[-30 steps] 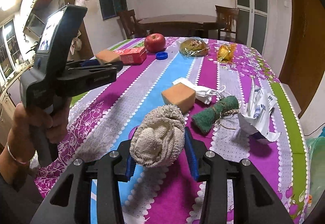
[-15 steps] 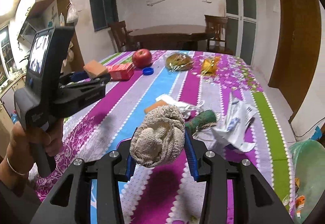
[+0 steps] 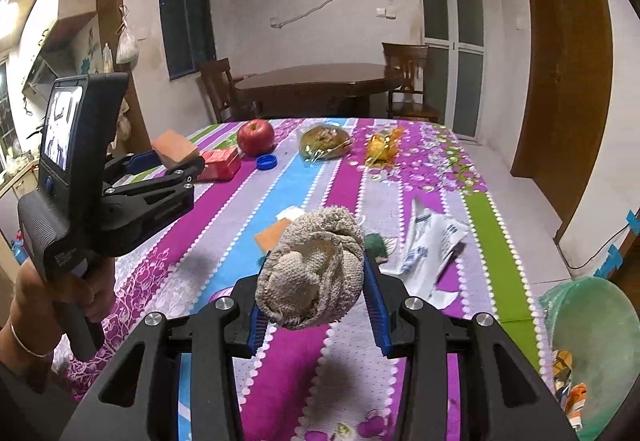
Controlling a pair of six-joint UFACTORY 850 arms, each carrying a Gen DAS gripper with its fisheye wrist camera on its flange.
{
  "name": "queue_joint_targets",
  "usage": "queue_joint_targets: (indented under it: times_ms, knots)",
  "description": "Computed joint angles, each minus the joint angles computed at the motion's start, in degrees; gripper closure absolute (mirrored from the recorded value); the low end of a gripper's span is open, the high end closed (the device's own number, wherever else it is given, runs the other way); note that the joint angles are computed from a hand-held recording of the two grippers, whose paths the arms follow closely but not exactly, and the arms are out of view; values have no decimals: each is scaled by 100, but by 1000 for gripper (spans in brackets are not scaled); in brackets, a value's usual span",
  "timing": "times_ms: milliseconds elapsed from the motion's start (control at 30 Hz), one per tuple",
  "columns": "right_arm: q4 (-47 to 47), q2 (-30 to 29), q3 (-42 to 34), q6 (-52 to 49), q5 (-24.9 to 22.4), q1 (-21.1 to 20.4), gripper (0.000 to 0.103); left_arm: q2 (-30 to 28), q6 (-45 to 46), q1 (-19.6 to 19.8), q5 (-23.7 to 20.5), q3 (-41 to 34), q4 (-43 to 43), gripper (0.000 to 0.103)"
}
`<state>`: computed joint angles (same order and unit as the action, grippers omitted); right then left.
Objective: Collect trash
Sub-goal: 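Carry the knit ball and orange sponge over the green bin with both grippers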
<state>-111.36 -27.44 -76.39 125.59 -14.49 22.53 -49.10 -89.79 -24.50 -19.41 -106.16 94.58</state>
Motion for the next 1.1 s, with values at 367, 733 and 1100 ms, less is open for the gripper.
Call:
queue_joint_targets:
  times_ms: [367,733,1100]
  knots:
    - [240,470,378,-226,-553,-154,60,-28,80,-263,250,-295,97,57]
    - [590,1146,1011,-457,-1022,-405,60,-266,1350,-641,633,-853,-956,57]
    - [1129,1895,1770,-649,-1359,-824,60,-823,5241,-1122,844,-1786,-4511,57]
